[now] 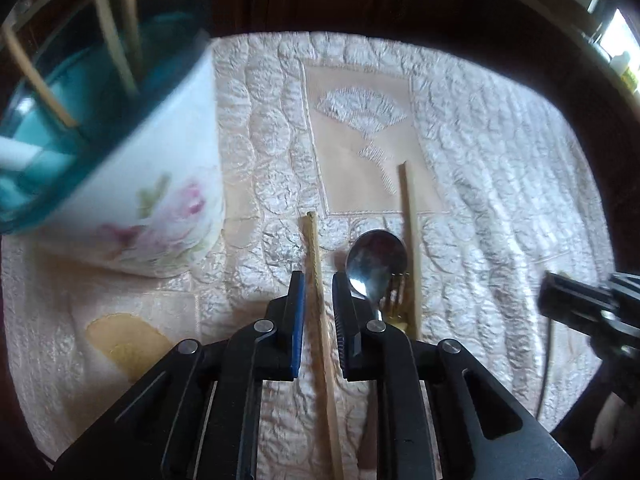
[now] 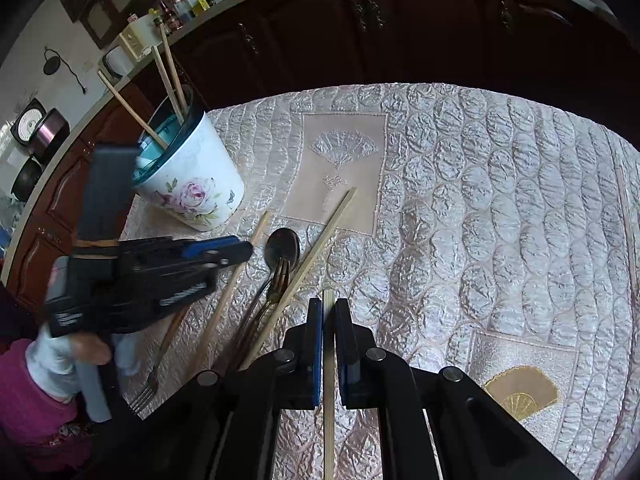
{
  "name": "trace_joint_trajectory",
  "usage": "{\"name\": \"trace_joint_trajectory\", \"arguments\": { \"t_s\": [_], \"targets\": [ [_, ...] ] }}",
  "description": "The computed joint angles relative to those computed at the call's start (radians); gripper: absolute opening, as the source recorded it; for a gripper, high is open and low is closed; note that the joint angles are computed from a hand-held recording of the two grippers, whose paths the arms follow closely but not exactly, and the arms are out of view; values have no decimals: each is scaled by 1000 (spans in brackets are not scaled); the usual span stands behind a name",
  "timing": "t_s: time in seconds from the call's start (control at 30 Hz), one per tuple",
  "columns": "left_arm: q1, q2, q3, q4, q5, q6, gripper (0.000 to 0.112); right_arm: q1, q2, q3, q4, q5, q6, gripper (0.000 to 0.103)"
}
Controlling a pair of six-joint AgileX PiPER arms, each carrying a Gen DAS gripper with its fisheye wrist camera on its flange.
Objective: Organize utensils
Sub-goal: 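Lift the chopstick over the holder with the left tool while the right tool carries its chopstick there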
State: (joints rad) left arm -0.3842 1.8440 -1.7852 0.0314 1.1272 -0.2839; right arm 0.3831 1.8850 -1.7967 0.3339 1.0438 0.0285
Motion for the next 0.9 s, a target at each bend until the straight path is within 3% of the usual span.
{"name": "trace_joint_trajectory", "arguments": {
  "t_s": [0.1, 0.2, 0.47, 0.6, 0.67, 0.73, 0.87, 0.9],
  "targets": [
    [0, 31, -4, 17, -14, -6, 13, -25, -44, 44, 22, -2, -27, 5],
    [25, 26, -20, -42, 5, 32, 5, -46, -67, 46, 45, 9, -51, 5],
    [91, -169, 34, -181, 9, 127, 4, -49, -97, -24, 74, 23, -68, 5],
    [117, -240, 46, -204, 22, 158, 4, -25, -63, -57, 35, 55, -56, 5],
    [131, -264, 49, -221, 30, 168, 4, 1, -18, -75, -31, 86, -20, 10],
    [129, -281, 47, -214, 38, 156, 4, 19, 19, -62, -70, 93, 1, 22],
    [136, -309, 66, -213, 42, 137, 4, 33, 104, -50, -86, 92, 32, 21],
    [134, -314, 70, -209, 44, 133, 4, 35, 115, -39, -88, 81, 34, 16]
  ]
}}
